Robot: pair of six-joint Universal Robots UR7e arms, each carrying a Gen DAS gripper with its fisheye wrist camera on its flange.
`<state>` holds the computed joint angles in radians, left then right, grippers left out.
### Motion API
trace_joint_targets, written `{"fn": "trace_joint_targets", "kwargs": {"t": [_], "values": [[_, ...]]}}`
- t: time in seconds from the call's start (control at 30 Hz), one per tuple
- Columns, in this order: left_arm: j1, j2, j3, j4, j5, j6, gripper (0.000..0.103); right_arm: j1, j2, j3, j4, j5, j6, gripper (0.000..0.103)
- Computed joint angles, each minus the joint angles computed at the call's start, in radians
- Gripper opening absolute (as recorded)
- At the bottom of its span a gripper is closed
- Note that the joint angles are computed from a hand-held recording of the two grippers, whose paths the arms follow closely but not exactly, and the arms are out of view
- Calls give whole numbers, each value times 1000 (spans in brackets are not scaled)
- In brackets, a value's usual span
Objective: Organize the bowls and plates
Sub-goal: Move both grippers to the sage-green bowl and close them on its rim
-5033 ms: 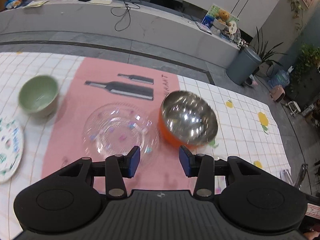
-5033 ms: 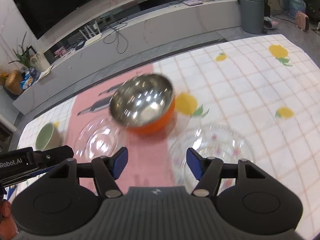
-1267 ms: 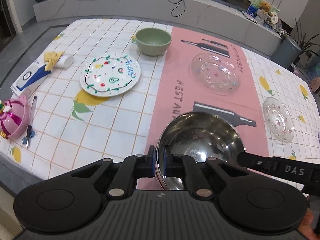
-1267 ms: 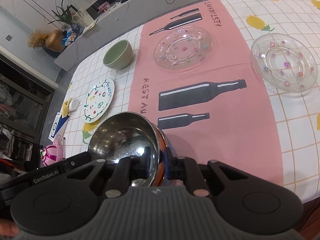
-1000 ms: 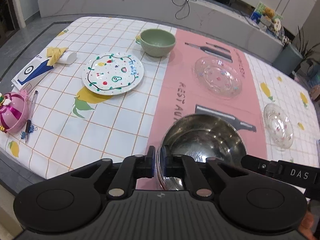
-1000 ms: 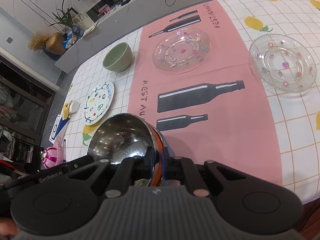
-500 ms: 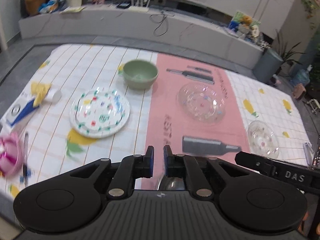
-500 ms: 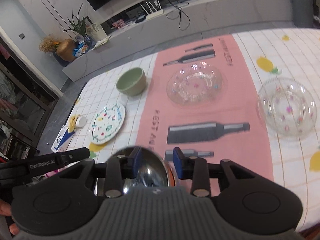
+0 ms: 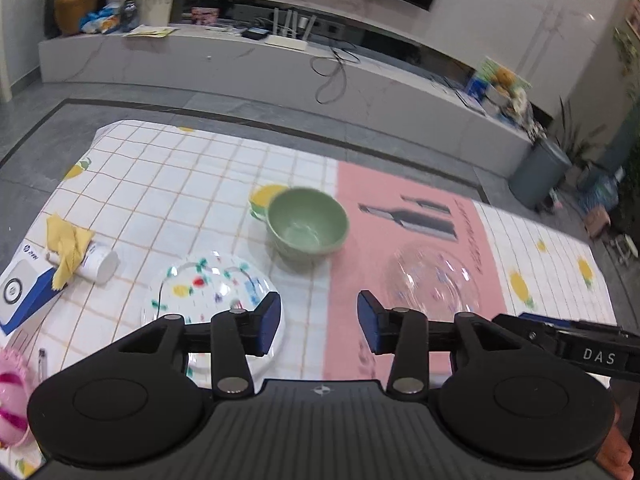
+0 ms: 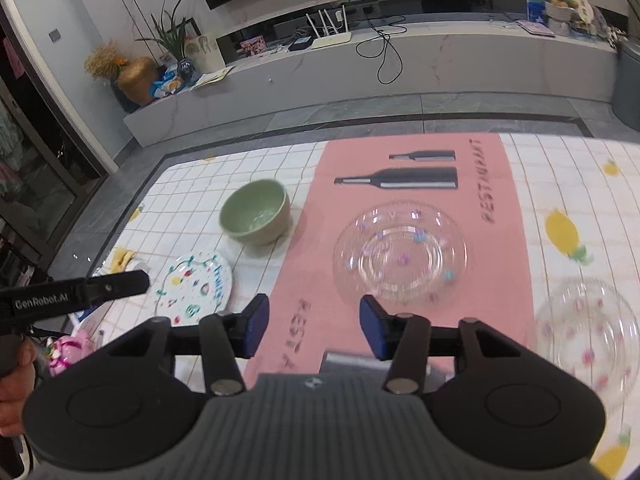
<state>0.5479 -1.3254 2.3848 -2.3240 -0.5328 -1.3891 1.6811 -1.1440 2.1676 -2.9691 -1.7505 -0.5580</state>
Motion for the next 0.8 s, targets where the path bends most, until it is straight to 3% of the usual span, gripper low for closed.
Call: {"fn": "trace_joint_targets", "kwargs": {"t": [0.1,0.3,0.4,0.57,0.7,0.8], "values": [[58,13,16,-155,26,97,52,-1,67,-66,10,5,30,63],[185,101,23,-549,48,337,52,-4,204,-193,51,26,101,62],[249,152,1,-680,31,409,52,8,267,-250,79,15,127,59],[343,212,-51,-766,-15,467,51,32,359,-332,116,3,155,52],[394,241,-80,-812,-43,487,43,54,428,-394,134,-7,169,45],[419,252,-95,-812,-70,490,38,75,482,-436,131,-56,173,40]]}}
